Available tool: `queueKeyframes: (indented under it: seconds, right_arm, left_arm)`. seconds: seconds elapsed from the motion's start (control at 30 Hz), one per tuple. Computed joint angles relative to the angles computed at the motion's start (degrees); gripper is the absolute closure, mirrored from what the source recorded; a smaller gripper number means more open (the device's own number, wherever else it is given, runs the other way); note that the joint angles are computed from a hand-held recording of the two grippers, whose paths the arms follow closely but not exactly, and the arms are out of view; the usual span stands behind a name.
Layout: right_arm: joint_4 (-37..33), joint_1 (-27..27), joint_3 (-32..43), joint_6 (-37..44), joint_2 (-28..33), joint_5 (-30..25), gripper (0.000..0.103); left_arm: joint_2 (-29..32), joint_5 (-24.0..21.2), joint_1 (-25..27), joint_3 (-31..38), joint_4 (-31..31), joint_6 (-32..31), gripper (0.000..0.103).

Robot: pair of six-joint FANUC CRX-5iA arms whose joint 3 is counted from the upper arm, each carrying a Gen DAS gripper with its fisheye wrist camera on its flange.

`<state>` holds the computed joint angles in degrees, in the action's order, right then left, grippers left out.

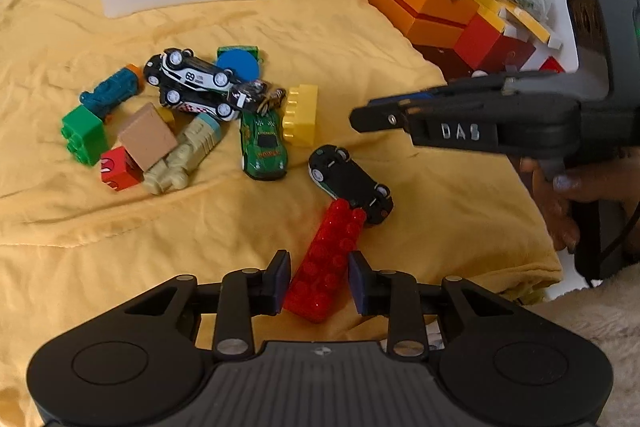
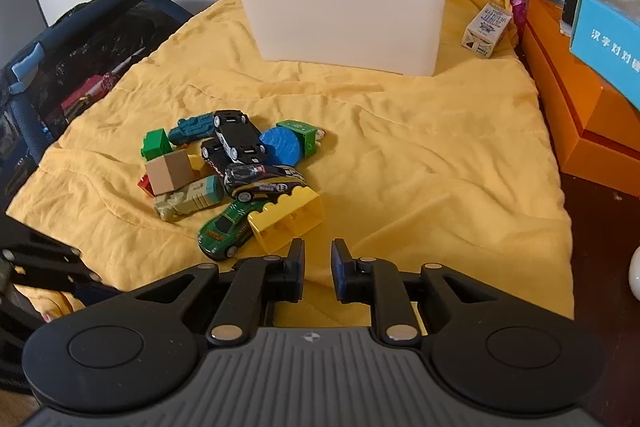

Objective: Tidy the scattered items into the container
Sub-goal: 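Grasp the yellow brick with the right tool while the left tool holds the red brick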

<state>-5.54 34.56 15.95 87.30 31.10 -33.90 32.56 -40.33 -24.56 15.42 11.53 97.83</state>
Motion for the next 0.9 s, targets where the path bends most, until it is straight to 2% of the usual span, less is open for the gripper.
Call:
queueKeyframes:
  seconds: [0.07, 0.1, 0.2, 0.27, 0.4, 0.43, 0.53, 0.6, 0.63, 0.73, 0.83, 0.9]
  right_arm:
    - [-2.13, -0.22, 1.87, 1.59, 0.63, -1.28, 0.080]
    - [-3.01, -0.22, 2.57, 2.48, 0.86, -1.46, 0.078]
    - [-4.06, 0.52, 3.58, 6.26, 1.40, -0.32, 0.077]
    - [-5.32, 0.85, 4.62, 9.38, 2.18, 0.00, 0.077]
    - [-4.81, 1.40, 7.79, 12.13, 4.98, -2.16, 0.082]
    - [-3.93, 1.56, 7.11, 11.87, 4.86, -1.13, 0.082]
    - [2.70, 2.06, 4.31, 6.46, 3.73, -0.34, 0.080]
    - [0.46, 0.80, 3.73, 6.31, 2.72, -1.66, 0.080]
    - [1.50, 0.67, 2.99, 4.95, 2.36, -2.11, 0.080]
    - [8.87, 1.04, -0.45, -1.67, 1.75, -2.96, 0.079]
    - [7.58, 0.27, -1.08, -4.32, 1.16, -3.33, 0.079]
    - [8.51, 0.67, -2.56, -5.10, -0.14, -0.77, 0.079]
  left_arm:
    - [-0.28, 0.09, -0.28, 0.12, -1.42, 0.21, 0.069]
    - [-0.37, -0.80, -0.67, 1.09, -4.05, 2.16, 0.070]
    - [-1.18, -3.29, -1.76, 3.64, -14.10, 11.55, 0.071]
    - [-1.94, -3.80, -1.62, 3.53, -17.26, 16.52, 0.071]
    - [-1.91, -5.37, -0.68, 3.77, -18.14, 19.33, 0.071]
    - [-1.99, -5.03, -0.48, 3.48, -17.71, 19.40, 0.071]
    - [-1.93, -4.51, -0.22, 3.21, -16.80, 18.20, 0.071]
    - [-1.57, -4.63, -0.16, 3.47, -16.35, 17.20, 0.071]
    - [-1.48, -4.59, -0.11, 3.46, -16.03, 16.90, 0.071]
    - [-1.34, -4.14, 0.22, 3.02, -14.99, 16.33, 0.071]
    - [-1.47, -3.63, 0.64, 2.36, -14.03, 15.84, 0.071]
    - [-1.40, -3.92, 0.62, 2.64, -14.31, 16.00, 0.071]
